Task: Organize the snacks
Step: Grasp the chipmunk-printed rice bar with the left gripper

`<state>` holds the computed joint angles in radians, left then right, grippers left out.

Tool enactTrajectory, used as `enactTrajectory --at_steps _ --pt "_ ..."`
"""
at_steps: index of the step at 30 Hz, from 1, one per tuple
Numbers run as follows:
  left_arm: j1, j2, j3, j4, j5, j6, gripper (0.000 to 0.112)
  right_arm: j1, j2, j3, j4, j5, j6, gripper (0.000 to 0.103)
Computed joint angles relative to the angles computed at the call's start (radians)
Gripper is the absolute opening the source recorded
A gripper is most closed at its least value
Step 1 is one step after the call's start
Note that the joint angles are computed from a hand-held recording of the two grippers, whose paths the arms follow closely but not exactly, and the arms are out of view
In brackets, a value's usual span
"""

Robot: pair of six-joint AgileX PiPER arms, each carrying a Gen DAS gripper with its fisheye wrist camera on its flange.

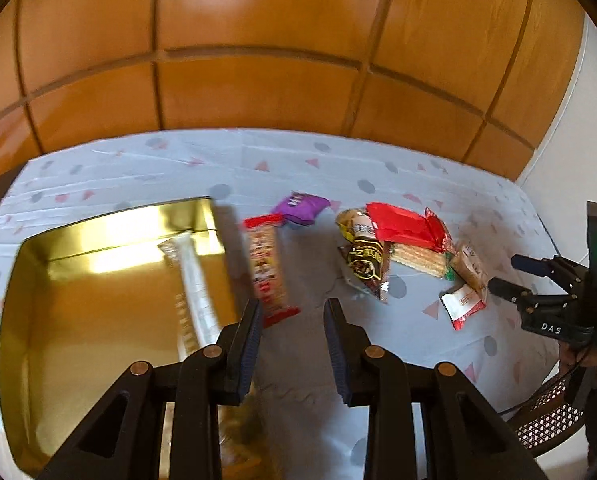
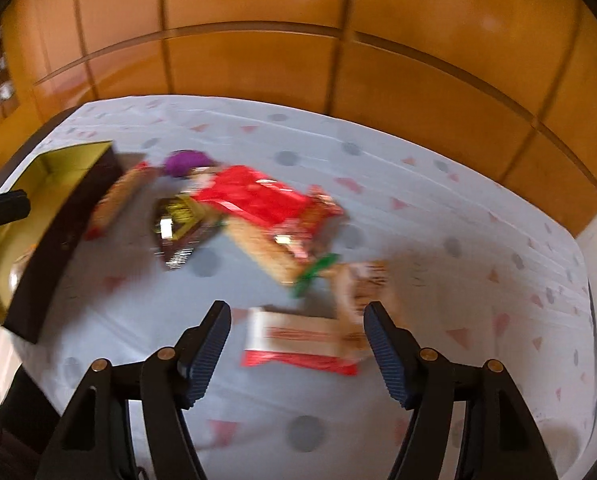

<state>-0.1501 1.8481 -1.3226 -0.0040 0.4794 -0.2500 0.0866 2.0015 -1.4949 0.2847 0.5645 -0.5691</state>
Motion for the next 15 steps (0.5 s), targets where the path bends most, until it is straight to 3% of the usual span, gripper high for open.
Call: enactTrajectory --at_steps 3,5,7,10,15 --pt "0.014 0.109 -0.15 -0.105 0.101 0.074 0.031 -0.049 0.045 -0.044 0.047 0.018 -0.023 0.07" --pt "0.016 0.181 -0.256 -0.1 0.174 0.041 0.031 -0.052 0.076 -0.09 0.007 0.056 0.045 0.07" --pt "0.022 0.247 -0.351 -0.112 0.235 0.028 0.031 -0.058 0.068 -0.089 0.061 0.061 -0.001 0.07" --pt "0.022 0.354 -0.519 -0.06 0.351 -0.039 0.031 -0.056 0.05 -0.072 0.136 0.055 -0.079 0.078" --pt "0.018 0.535 -0.835 0.018 0.585 -0.147 0.035 -0.058 0.037 -0.064 0.177 0.07 -0.119 0.078"
